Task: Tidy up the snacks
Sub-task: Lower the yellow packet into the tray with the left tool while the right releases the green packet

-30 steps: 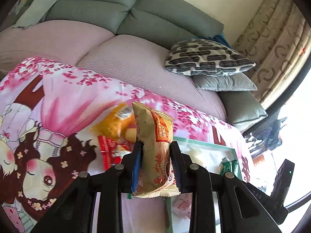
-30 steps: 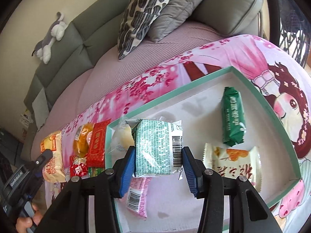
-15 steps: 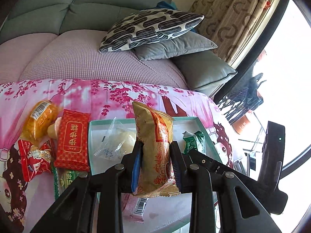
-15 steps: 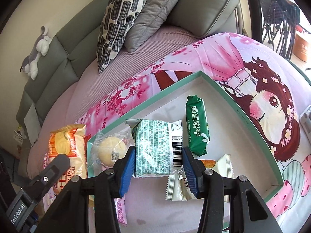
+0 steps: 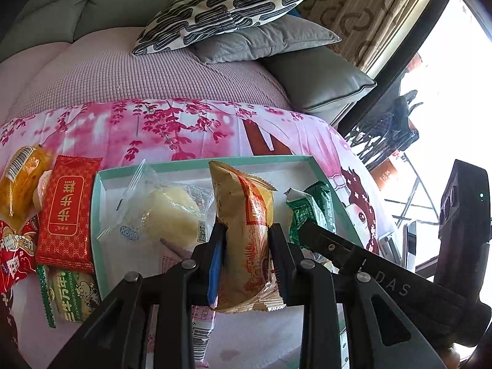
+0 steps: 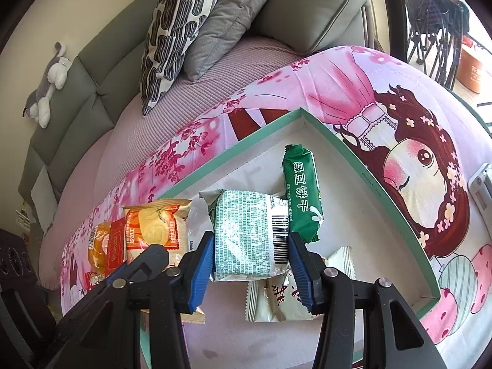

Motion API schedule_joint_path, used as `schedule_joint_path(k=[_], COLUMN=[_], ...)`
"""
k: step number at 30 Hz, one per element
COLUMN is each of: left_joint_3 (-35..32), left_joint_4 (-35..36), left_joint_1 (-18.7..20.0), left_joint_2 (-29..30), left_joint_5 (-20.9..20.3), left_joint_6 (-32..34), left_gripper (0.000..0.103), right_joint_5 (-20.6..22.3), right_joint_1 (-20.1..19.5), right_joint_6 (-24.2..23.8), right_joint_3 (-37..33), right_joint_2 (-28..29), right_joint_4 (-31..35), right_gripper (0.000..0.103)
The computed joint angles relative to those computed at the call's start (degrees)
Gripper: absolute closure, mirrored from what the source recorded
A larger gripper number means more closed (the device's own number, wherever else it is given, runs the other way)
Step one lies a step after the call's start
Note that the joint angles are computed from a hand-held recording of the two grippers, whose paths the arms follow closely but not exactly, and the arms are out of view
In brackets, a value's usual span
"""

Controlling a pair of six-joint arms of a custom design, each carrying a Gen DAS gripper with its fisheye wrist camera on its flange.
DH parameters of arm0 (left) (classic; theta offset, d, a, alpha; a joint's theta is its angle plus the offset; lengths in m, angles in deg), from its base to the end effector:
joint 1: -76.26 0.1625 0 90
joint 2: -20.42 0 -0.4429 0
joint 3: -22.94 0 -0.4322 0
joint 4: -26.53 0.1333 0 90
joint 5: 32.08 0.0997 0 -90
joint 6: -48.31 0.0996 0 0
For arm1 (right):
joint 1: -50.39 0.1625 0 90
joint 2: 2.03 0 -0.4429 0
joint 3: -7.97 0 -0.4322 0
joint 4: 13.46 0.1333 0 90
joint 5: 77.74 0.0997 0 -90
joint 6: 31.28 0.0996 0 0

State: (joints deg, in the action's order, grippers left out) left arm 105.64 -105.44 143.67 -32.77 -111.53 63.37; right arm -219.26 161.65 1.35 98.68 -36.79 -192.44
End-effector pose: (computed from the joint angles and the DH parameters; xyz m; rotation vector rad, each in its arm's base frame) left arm -0.1520 -0.7599 0.2301 0.9249 2.8052 -0.3396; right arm 0.3138 -0.6539 0.0593 -0.5660 -2.2996 1.1323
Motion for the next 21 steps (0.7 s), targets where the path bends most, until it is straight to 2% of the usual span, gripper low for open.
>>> schedule_joint_path(k=[13, 18, 21], left_joint_3=[-0.4, 0.1, 0.2], left_joint_4=[2.0, 1.6, 1.6], left_joint_1=[-0.7, -1.3, -1.4], left_joint_2=[-0.4, -1.5, -1.9], left_joint_5=[3.3, 6.9, 8.6], left_joint_6=[-1.2, -1.9, -2.5], left_gripper=[0.069, 0.063, 0.061], right_joint_5=[-0.6, -1.5, -2.8], right_joint_1=[0.6, 1.5, 2.0], right_joint_6=[-0.2, -1.4, 0.5], right_joint_3=[-0.2, -0.5, -0.9], right_joint_2=[-0.3, -0.4, -0.6], right_joint_4=[1.6, 2.0, 5.8], right_gripper=[0.052, 0.052, 0.052])
